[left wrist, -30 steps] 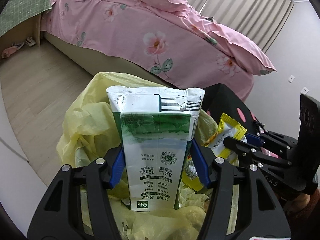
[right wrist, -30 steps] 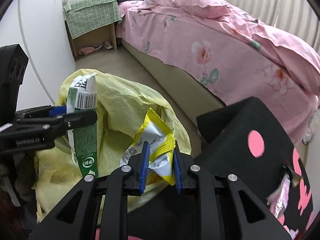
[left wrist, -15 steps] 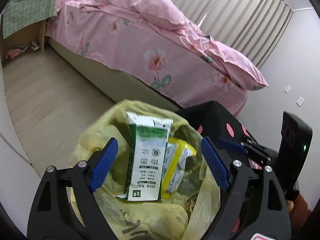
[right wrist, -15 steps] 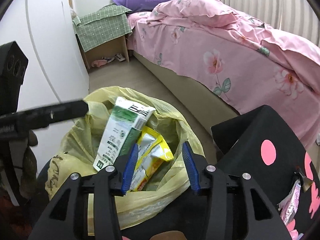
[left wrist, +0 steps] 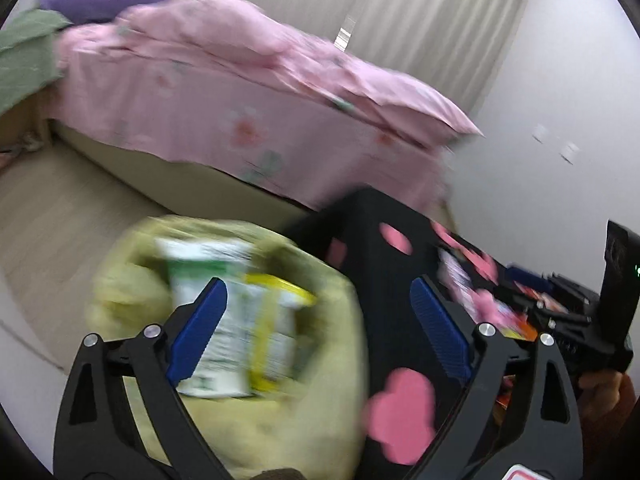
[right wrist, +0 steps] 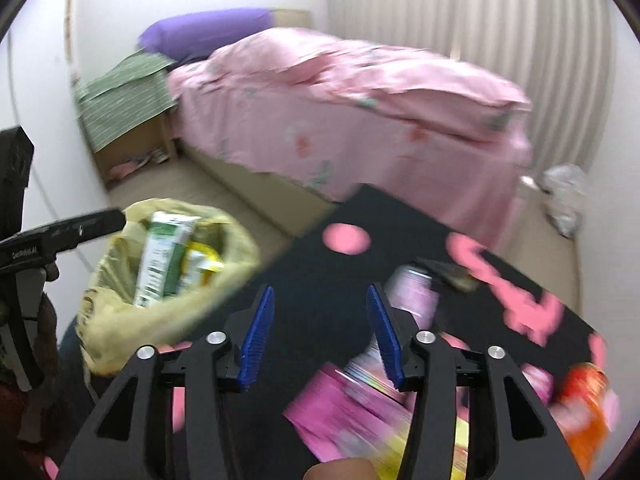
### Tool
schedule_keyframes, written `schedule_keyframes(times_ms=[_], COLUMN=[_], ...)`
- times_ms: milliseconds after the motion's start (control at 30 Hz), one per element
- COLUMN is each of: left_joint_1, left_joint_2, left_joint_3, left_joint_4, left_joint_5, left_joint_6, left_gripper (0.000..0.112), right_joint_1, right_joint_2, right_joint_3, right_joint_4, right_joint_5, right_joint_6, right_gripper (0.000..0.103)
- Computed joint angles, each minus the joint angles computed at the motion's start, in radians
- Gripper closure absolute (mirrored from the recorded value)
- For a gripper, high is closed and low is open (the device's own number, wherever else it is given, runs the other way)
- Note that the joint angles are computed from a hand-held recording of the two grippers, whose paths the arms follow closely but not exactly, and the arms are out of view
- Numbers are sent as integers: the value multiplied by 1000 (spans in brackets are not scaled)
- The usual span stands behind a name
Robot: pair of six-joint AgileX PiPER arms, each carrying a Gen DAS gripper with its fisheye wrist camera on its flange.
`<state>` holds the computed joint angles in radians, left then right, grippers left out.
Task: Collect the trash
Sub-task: 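Return both tools to the table and grasp a black strap with the right tool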
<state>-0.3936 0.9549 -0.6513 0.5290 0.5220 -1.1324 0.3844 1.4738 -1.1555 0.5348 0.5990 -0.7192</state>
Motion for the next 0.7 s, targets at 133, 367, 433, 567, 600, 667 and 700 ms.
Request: schedule_keyframes(times_ms=[133,367,433,567,600,667,700], left_joint_1=[-141,-250,-243,-198,-191,-170,-161], left_joint_2=[150,452,535,715,754,832,871], left_joint_3=[-70,-285,-369,-583,-630,-715,-759], left_joint_4=[8,-195,-217,-217,-224,-287,-330], left_joint_5=[-94,-186,-167,-45,-10,48,82], left_joint_6=[29,380,425,384,371,402,433], left_gripper=[24,24,24,34,39,48,55], right_joint_1=[-234,-502,-582,-750,-774,-807,-826], right_joint_2=[-115,-267,-293,-313,-317,-322,-322], right_joint_3=[110,307,350,407,423,448,459], right_joint_4=[192,228,249,343,350,375,384], right_joint_5=[89,130,145,203,200,208,221], right_joint_6=[-238,-458,-507,-635,-647,-677,-697], right_gripper=[44,43,43,43,43,43,43])
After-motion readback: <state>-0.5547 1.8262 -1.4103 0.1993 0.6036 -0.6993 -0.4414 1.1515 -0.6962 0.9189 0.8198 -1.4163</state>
